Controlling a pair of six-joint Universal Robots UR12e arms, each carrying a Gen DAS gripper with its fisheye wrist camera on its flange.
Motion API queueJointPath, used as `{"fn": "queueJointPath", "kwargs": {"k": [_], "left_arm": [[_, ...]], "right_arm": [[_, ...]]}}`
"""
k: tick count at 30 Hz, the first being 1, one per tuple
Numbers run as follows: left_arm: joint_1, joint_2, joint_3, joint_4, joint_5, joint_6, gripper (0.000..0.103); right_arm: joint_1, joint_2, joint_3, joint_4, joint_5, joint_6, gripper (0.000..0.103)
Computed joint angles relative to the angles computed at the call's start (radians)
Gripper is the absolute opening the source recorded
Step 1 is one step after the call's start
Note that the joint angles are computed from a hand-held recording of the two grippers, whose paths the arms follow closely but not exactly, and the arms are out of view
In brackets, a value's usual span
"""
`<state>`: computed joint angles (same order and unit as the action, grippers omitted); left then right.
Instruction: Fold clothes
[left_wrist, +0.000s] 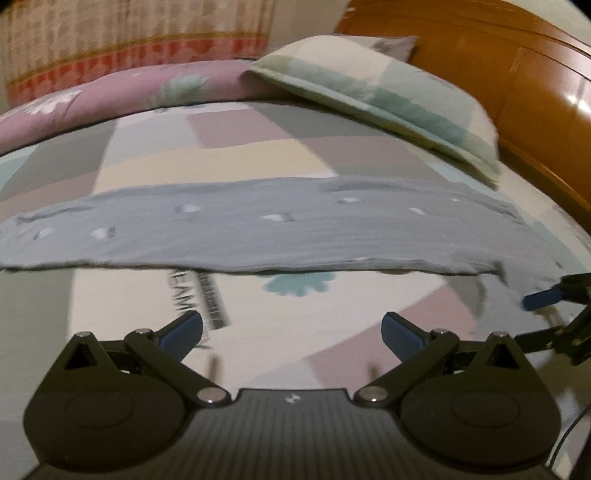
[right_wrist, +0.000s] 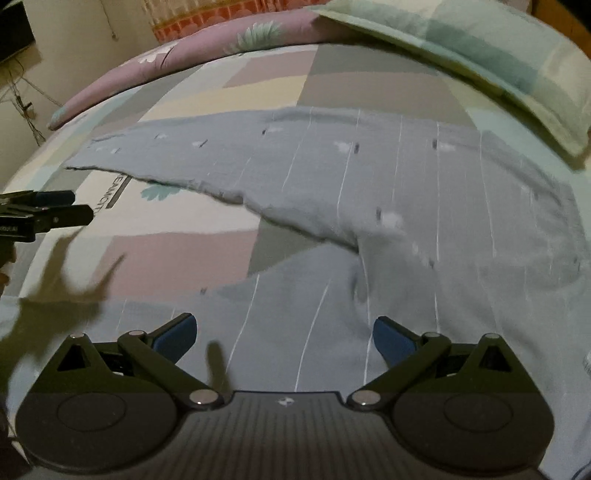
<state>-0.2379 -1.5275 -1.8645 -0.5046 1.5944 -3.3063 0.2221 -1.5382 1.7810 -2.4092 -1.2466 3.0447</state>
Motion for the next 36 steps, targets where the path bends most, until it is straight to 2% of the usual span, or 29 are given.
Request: {"fn": "queueJointPath", "kwargs": {"k": [4,7,10,14,19,21,24,27,30,32,34,35,36], "left_arm": [[-0.074,-0.068,0.067,-0.039,0.049,0.016,0.102],[-0.120,-0.137,0.135,-0.066,0.026,0.032,0.102],[-0.145,-0.201,0.212,-0.123,-0.023,0.026,0.102],[-0.175,-0.264,0.275,-0.175,0.016,-0.027,0.102],[-0.204,-0.233,0.231,-0.181,0.122,-0.099,0.103],[-0.214,-0.212,0.212,-0.199,0.161,-0.102,0.103],[-0.218,-0.198,0.201,-0.210,0.171,-0.109,0.103],[-0.221,-0.201,0.206,-0.217,0.183,-0.121,0.103],[-0.218,-0.201,0.204,-0.206,0.174,-0.112,0.103],[-0.219,-0.199,0.208,-0.207,0.191,-0.110,0.103],[-0.225,-0.196,0.213,-0.212,0.222,-0.114,0.102],[-0.228,-0.194,0.216,-0.214,0.238,-0.116,0.102],[-0.231,-0.191,0.216,-0.209,0.250,-0.115,0.102]], "right_arm": [[-0.008,-0.044,0.056,-0.036,0.001,-0.093,0.103],[-0.025,-0.081,0.099,-0.067,0.015,-0.148,0.103],[-0.058,-0.108,0.134,-0.089,0.073,-0.138,0.103],[-0.101,-0.127,0.168,-0.137,0.146,-0.095,0.103],[-0.142,-0.138,0.197,-0.201,0.174,-0.057,0.103],[-0.155,-0.131,0.199,-0.218,0.185,-0.037,0.103],[-0.165,-0.091,0.176,-0.294,0.199,-0.020,0.103],[-0.167,-0.018,0.104,-0.283,0.198,0.027,0.103],[-0.172,0.045,0.049,-0.237,0.146,0.084,0.103],[-0.179,0.060,0.048,-0.311,0.121,0.090,0.103],[-0.169,0.059,0.037,-0.312,0.006,0.118,0.103],[-0.173,0.054,0.035,-0.307,-0.021,0.135,0.103],[-0.181,0.041,0.045,-0.305,-0.007,0.165,0.103]]}}
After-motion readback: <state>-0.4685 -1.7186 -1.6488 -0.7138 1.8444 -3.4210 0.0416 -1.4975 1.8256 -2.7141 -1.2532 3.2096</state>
